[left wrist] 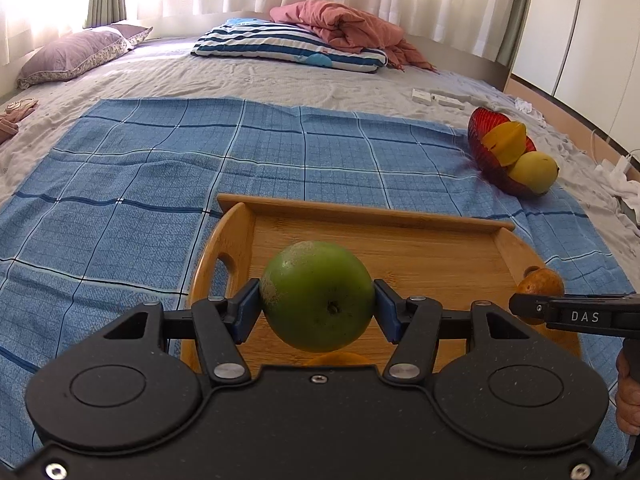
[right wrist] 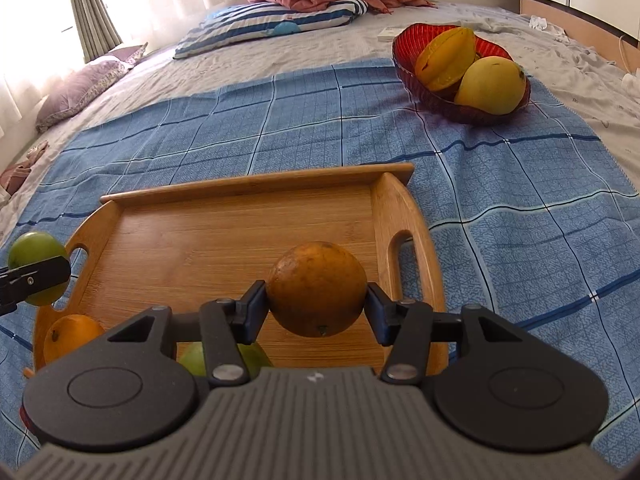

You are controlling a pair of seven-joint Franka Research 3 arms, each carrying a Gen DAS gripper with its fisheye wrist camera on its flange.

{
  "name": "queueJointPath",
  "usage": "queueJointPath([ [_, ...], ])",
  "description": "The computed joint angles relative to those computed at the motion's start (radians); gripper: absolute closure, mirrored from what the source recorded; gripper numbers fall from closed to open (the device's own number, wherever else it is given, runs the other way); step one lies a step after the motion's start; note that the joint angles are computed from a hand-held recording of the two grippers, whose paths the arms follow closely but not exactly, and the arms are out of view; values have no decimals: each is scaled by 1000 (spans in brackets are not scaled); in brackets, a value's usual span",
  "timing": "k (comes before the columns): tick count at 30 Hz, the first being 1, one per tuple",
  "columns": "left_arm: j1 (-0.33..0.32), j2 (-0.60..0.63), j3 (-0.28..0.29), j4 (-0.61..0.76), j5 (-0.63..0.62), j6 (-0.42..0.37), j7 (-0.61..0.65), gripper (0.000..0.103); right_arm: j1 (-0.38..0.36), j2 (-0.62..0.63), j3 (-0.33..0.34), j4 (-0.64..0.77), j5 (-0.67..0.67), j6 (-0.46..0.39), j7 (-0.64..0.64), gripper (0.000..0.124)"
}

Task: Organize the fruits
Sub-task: 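Carry the green fruit in the left tool and small orange in the right tool onto the tray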

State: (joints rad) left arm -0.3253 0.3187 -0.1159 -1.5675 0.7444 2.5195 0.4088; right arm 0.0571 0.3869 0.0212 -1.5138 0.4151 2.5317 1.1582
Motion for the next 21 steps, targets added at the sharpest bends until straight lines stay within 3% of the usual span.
queueJointPath([
  [21, 19, 73, -4, 73, -143, -71, 101, 47, 25, 45, -26, 65, -115, -77, 76, 69],
])
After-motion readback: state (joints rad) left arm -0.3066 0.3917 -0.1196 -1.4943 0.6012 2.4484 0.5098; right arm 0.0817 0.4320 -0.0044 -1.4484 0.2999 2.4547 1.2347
